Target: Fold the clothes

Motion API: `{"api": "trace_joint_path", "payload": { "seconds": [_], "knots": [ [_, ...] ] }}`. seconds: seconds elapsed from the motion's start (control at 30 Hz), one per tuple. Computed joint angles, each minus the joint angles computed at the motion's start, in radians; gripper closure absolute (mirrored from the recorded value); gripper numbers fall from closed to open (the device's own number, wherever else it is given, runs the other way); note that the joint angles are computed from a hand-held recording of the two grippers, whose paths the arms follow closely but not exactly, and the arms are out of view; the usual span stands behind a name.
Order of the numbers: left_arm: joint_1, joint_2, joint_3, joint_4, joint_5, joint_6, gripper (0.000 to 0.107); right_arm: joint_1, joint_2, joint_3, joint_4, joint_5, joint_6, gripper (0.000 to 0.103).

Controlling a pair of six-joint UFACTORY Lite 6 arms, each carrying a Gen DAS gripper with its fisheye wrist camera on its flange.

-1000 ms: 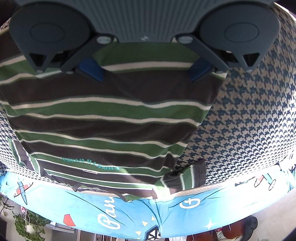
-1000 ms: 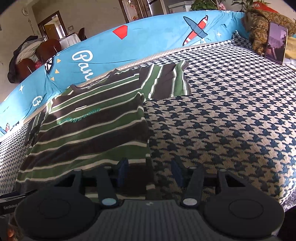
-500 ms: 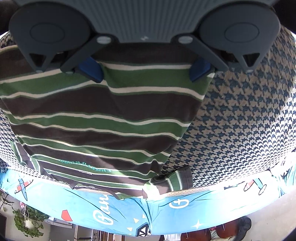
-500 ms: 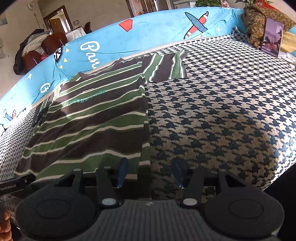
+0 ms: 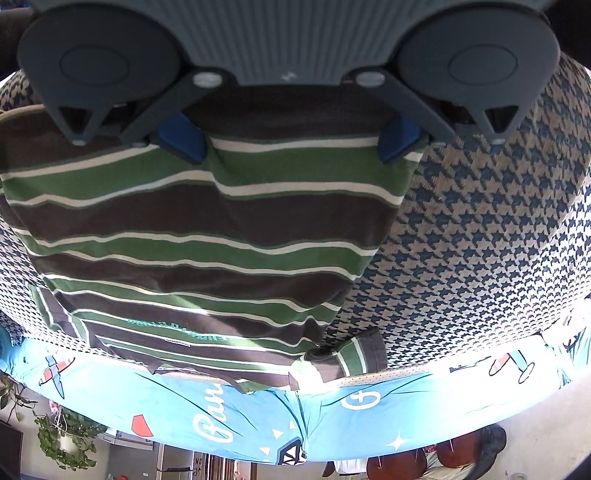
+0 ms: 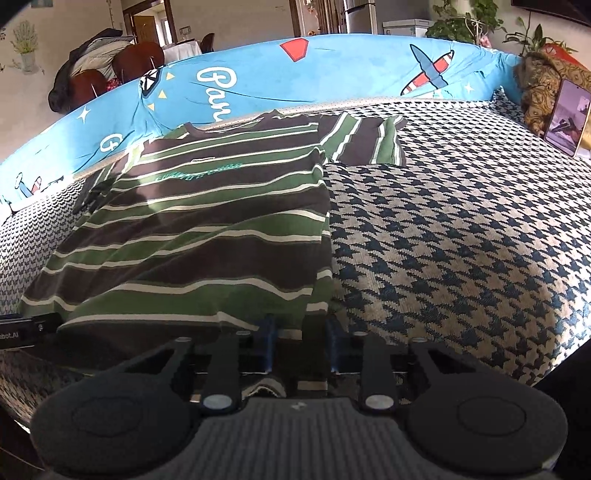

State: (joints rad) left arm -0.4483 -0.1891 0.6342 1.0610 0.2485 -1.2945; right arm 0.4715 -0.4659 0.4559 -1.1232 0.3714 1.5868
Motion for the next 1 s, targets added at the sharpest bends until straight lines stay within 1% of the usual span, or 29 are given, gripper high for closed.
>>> {"api": "trace_joint_path", "payload": {
  "seconds": [0.03,0.07,0.13,0.2,0.27,0.37,0.47,0.53,0.63,0.8,0.93,1.0],
  "knots": [
    [-0.001,-0.004,-0.004,0.011,-0.001,-0.012,0.004,0.005,-0.001,-0.003,-0.019,-0.002,0.017,0.092],
    [-0.002,-0.008,-0.009,0.023,-0.002,-0.025,0.004,0.015,-0.005,-0.006,-0.042,0.011,0.044,0.092],
    [-0.004,-0.015,-0.018,0.046,-0.004,-0.051,0.004,0.037,-0.014,-0.014,-0.085,0.038,0.093,0.097],
    [-0.006,-0.023,-0.027,0.069,-0.006,-0.076,0.004,0.072,-0.046,-0.028,-0.139,0.105,0.176,0.097],
    [-0.011,-0.026,-0.029,0.073,0.0,-0.08,0.004,0.082,-0.079,-0.038,-0.151,0.154,0.218,0.097],
    [-0.015,-0.039,-0.04,0.073,0.007,-0.082,0.004,0.067,-0.058,-0.022,-0.097,0.178,0.183,0.098],
    [-0.02,-0.053,-0.051,0.069,0.018,-0.082,0.004,0.07,0.019,0.022,-0.014,0.243,0.138,0.097],
    [-0.021,-0.059,-0.056,0.068,0.021,-0.081,0.004,0.046,-0.011,0.012,-0.004,0.249,0.162,0.096],
    [-0.023,-0.068,-0.064,0.091,0.022,-0.104,0.004,0.015,-0.085,-0.022,0.004,0.205,0.152,0.095],
    [-0.048,-0.082,-0.071,0.125,0.047,-0.148,0.004,0.077,-0.127,-0.043,-0.093,0.139,0.186,0.095],
    [-0.051,-0.098,-0.076,0.107,0.049,-0.137,0.004,0.09,-0.135,-0.046,-0.125,0.018,0.171,0.095],
    [-0.044,-0.109,-0.081,0.083,0.043,-0.118,0.004,0.111,-0.123,-0.04,-0.153,-0.014,0.175,0.095]
  ]
}}
